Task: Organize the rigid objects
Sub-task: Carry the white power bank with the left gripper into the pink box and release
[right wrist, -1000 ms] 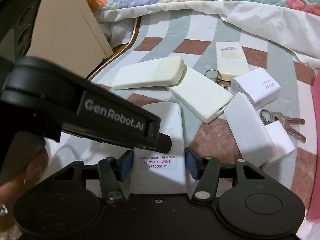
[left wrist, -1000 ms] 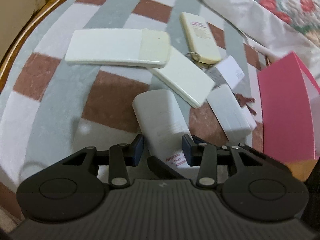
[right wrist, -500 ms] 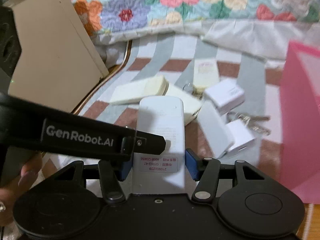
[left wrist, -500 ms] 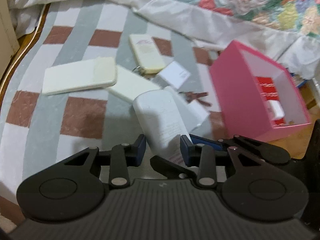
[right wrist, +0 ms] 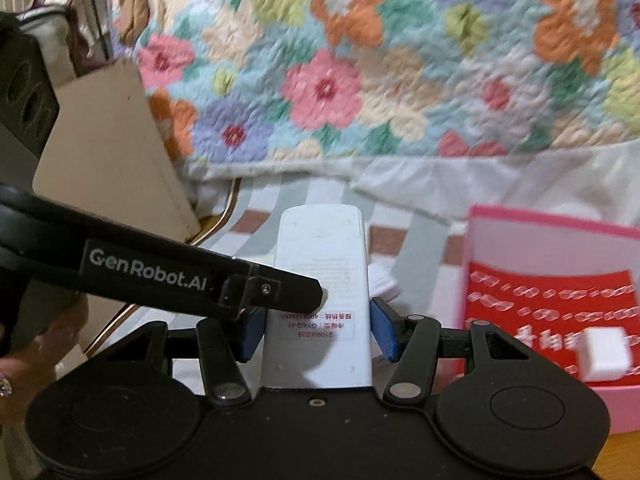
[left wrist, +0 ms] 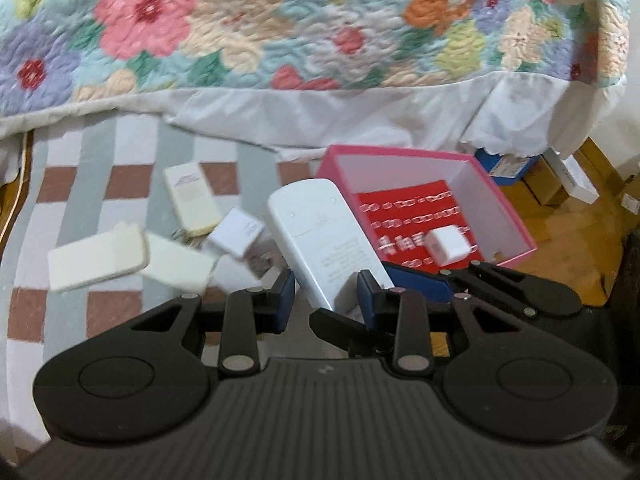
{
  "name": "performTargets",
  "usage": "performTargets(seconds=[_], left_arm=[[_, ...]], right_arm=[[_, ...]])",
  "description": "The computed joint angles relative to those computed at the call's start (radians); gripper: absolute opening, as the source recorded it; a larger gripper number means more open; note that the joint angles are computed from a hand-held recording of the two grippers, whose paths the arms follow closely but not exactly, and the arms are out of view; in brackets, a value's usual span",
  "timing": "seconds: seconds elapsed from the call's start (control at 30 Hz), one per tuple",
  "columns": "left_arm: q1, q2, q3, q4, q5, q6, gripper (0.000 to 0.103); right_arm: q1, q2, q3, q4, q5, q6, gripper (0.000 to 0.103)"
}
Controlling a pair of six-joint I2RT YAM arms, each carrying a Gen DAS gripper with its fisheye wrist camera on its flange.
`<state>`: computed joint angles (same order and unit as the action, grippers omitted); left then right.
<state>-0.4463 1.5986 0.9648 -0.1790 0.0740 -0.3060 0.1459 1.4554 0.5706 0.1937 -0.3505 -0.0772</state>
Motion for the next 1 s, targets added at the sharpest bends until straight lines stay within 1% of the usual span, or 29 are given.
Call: performTargets(seconds=[0.1, 0.23, 0.33, 0.43, 0.5, 0.57, 0.6, 0.67, 0.73, 0.77, 0.93, 1.0], left_arm=[[-0.044, 0.063, 0.126, -0.086, -0.019, -0.017, 0.033], [-0.103, 0.150, 0.257, -0.129, -0.053, -0.006, 0.033], [-0.141, 0.254, 0.399, -0.174, -0.075, -0.004, 0.033], [-0.160, 0.402, 0.588, -0.253, -0.083, -0.010, 0.033], [-0.162, 0.520, 0.736, -0.319, -0.076, -0.022, 0.033], [-0.161, 0.635, 0.883, -0.387, -0.057, -0.035, 0.033], [-0.161, 0.677, 0.933, -0.403, -0.052, -0.029, 0.033], [-0.161, 0.784, 1.078, -0.479, -0.042, -0.039, 0.033], [-0.163, 0.876, 1.202, -0.543, -0.040, -0.055, 0.033], [-0.165, 0.934, 1.285, -0.591, -0.042, -0.065, 0.033], [-0.173, 1.159, 1.610, -0.763, -0.031, -0.108, 0.032], [-0.174, 1.269, 1.791, -0.851, -0.004, -0.117, 0.033]], right_arm=[[-0.081, -0.022, 0.030, -0.068, -0.058, 0.021, 0.061], [-0.188, -0.014, 0.086, -0.135, -0.114, -0.043, 0.061], [-0.257, 0.033, 0.150, -0.176, -0.142, -0.088, 0.061], [-0.319, 0.122, 0.232, -0.219, -0.172, -0.099, 0.061], [-0.357, 0.205, 0.305, -0.263, -0.198, -0.065, 0.061], [-0.375, 0.278, 0.366, -0.292, -0.187, -0.074, 0.061], [-0.381, 0.308, 0.385, -0.293, -0.176, -0.081, 0.061], [-0.390, 0.373, 0.442, -0.331, -0.163, -0.100, 0.061], [-0.404, 0.443, 0.500, -0.368, -0.172, -0.095, 0.061], [-0.409, 0.479, 0.526, -0.382, -0.176, -0.091, 0.061], [-0.414, 0.590, 0.592, -0.426, -0.139, -0.076, 0.061], [-0.423, 0.611, 0.608, -0.449, -0.114, -0.078, 0.061]])
